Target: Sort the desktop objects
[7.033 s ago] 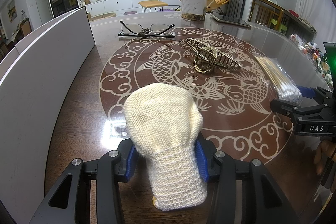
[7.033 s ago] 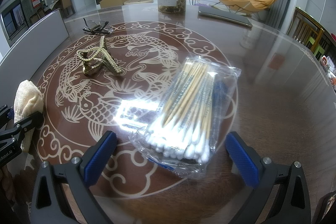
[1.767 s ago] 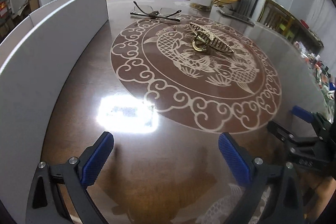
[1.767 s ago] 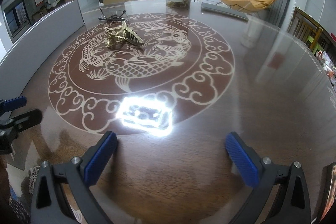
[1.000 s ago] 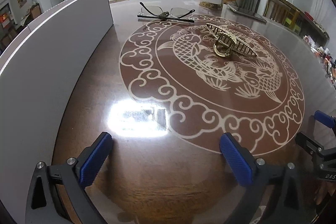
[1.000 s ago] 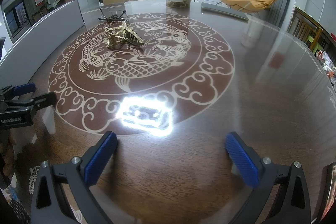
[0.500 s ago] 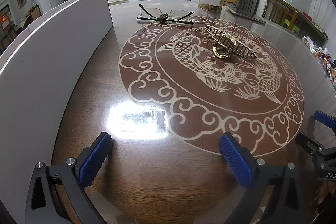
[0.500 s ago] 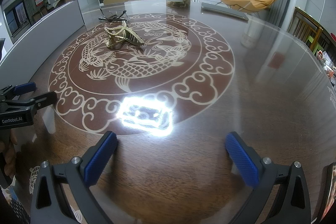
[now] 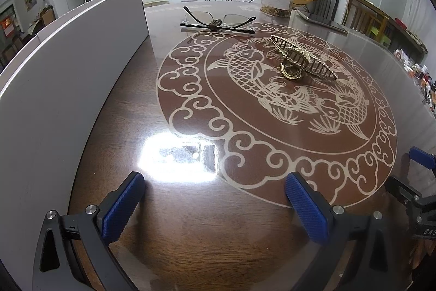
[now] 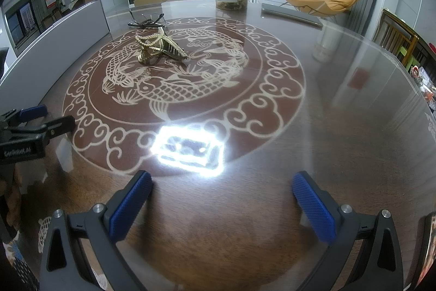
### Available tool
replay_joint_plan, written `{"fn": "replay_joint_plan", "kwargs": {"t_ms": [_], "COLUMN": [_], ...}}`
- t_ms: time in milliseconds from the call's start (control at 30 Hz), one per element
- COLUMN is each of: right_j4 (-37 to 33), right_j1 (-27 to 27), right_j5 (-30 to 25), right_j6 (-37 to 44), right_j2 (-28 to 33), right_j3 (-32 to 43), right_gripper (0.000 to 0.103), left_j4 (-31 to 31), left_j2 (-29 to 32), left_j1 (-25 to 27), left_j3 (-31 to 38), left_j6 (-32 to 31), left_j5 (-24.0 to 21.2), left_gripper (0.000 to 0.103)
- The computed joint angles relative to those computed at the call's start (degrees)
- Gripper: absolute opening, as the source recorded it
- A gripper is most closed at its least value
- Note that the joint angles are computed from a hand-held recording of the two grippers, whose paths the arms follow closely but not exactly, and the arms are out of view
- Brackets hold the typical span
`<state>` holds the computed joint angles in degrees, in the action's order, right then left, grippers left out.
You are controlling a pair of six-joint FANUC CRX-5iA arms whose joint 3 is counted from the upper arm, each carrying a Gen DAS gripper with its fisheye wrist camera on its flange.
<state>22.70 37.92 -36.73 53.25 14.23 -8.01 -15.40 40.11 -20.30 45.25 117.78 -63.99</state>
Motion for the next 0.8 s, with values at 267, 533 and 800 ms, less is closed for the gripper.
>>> {"fn": "replay_joint_plan", "kwargs": {"t_ms": [267,533,800], "right_j4": [-16.08,-32.83,-32.05], "right_j1": [-2.48,-5.41,-5.38], "right_j5": [-0.5,-18.93,-16.11], "right_j6": [20.98,41.29,40.85], "right_j2": [10.34,26.86,26.12], "right_j3": [19.5,49.41,47.75], "right_gripper": [0.103,0.103,0.044], "left_j4": [-0.03,-0.05,-0.08], "left_j2": [-0.14,-0.07,-0.01], "left_j1": [0.01,0.02,0.0], "left_j3": [-0.26,-0.18,-0.1], "left_j6": [0.13,0.15,0.19], "left_j5": [0.17,0.16,0.13], "left_gripper": [0.103,0.103,0.103]}}
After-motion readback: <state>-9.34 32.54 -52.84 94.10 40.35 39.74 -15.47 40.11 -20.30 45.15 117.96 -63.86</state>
